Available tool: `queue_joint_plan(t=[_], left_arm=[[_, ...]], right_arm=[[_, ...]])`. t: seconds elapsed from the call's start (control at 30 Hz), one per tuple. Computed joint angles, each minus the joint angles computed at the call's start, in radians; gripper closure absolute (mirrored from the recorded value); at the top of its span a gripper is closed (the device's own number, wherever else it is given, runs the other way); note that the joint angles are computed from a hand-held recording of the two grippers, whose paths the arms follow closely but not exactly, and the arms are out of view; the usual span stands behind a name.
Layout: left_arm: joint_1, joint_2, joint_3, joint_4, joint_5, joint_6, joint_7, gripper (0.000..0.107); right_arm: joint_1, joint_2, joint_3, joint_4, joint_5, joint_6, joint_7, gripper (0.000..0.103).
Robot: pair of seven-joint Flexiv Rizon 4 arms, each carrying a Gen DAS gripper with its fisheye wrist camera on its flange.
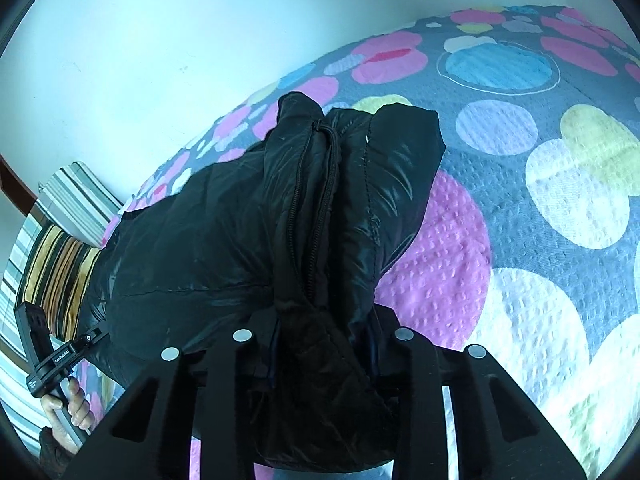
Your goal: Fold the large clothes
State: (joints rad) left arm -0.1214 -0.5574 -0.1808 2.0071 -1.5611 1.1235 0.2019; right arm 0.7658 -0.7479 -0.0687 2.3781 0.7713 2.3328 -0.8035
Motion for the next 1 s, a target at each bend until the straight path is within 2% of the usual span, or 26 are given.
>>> queue_joint_plan(t=[0.2, 0.47, 0.67, 0.77, 0.87, 1.0], left_arm=[[0.012, 0.087, 0.04, 0.086, -0.061, -0.031, 0.072, 0.089], [0.059, 0.192, 0.132, 0.234, -0.069, -0.102, 0.095, 0.089], [0.126, 0.236, 0.181, 0.33, -0.036, -0.164, 0.114, 0.088], [0.153, 0.239, 0.193, 0.355, -0.034, -0.19, 0.135, 0.088], [0.164, 0.229, 0.192, 0.359, -0.054, -0.196, 0.162, 0.088], [0.175, 0.212, 0.19, 0.35, -0.055, -0.214, 0.149, 0.086]], right_arm=[[0.072, 0.031, -0.015, -0.016, 0.041, -0.018, -0.033, 0.074], [0.245, 0.062, -0.034, -0.067, 0.163, -0.074, -0.101, 0.074], [0.322, 0.053, 0.045, -0.092, 0.26, -0.024, -0.124, 0.074], [0.327, 0.05, 0.102, -0.106, 0.309, 0.007, -0.142, 0.074], [0.354, 0.047, 0.133, -0.138, 0.396, 0.021, -0.207, 0.074], [0.313, 0.022, 0.203, -0.153, 0.403, 0.069, -0.214, 0.074]])
